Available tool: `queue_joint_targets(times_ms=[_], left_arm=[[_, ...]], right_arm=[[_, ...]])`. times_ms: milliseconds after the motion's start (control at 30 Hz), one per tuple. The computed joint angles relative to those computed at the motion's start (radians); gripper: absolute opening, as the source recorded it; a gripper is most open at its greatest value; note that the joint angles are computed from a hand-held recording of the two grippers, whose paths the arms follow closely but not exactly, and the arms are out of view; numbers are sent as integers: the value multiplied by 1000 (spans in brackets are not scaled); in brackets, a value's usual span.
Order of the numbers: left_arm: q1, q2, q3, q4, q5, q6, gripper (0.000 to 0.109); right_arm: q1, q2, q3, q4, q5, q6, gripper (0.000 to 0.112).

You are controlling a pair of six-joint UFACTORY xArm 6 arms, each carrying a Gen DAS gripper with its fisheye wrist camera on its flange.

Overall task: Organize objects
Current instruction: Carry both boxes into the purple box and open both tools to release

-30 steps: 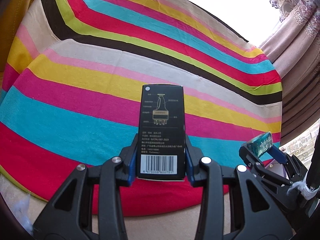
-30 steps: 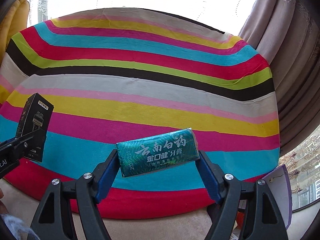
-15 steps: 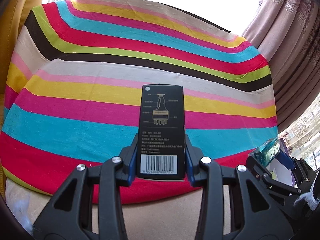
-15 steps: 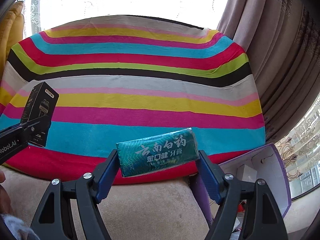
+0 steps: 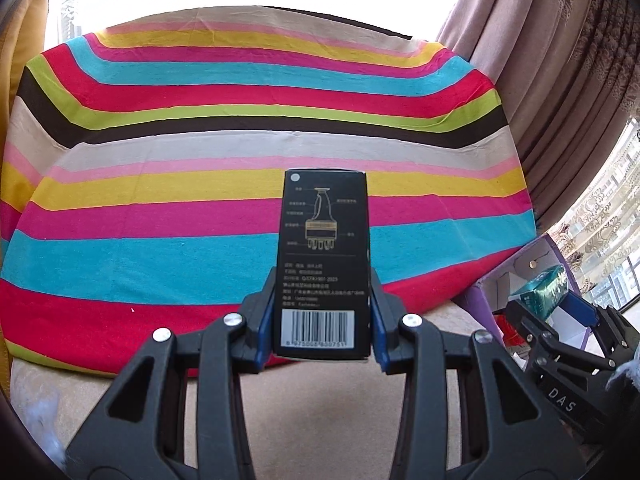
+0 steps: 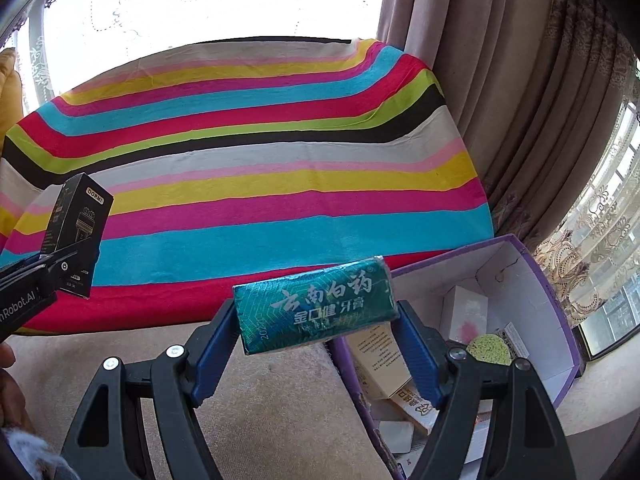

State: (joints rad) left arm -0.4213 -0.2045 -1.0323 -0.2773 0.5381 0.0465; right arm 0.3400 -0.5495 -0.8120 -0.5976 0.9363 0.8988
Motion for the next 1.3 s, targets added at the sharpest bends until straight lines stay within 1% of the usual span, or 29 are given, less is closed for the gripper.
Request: queue_joint_targets(times_ms=[133, 267, 433, 533, 800, 1067, 1100, 1133, 1167, 1233, 1300], left_arm=[[-46, -20, 13, 6, 10, 11, 43], [-91, -20, 0, -31, 46, 36, 43], [-165, -19, -6, -45, 69, 44, 43], [-210, -7, -21, -47, 76, 40, 43], [-315, 47, -73, -92, 106, 68, 43], [-369, 110, -130, -181, 116, 123, 43], [-374, 122, -141, -192, 120, 128, 44], [-374, 128, -148, -204, 130, 134, 51], [-377, 132, -151, -211, 135, 135, 61], [-373, 132, -147, -233, 135, 146, 69], [-363, 130, -144, -258, 145, 148, 70]], right_arm=[[-29, -74, 50, 6, 28, 1, 77], [-57, -156, 103, 1, 69, 10, 77], [-88, -258, 157, -28, 123, 16, 77], [-117, -310, 186, -32, 137, 7, 77], [-236, -432, 261, 3, 130, -36, 77], [-383, -513, 321, 58, 106, -104, 77], [-395, -517, 324, 64, 103, -110, 78], [-403, -522, 327, 67, 105, -115, 78], [-407, -522, 327, 67, 108, -116, 80], [-409, -522, 327, 64, 119, -119, 84], [-402, -524, 329, 56, 127, -116, 86]])
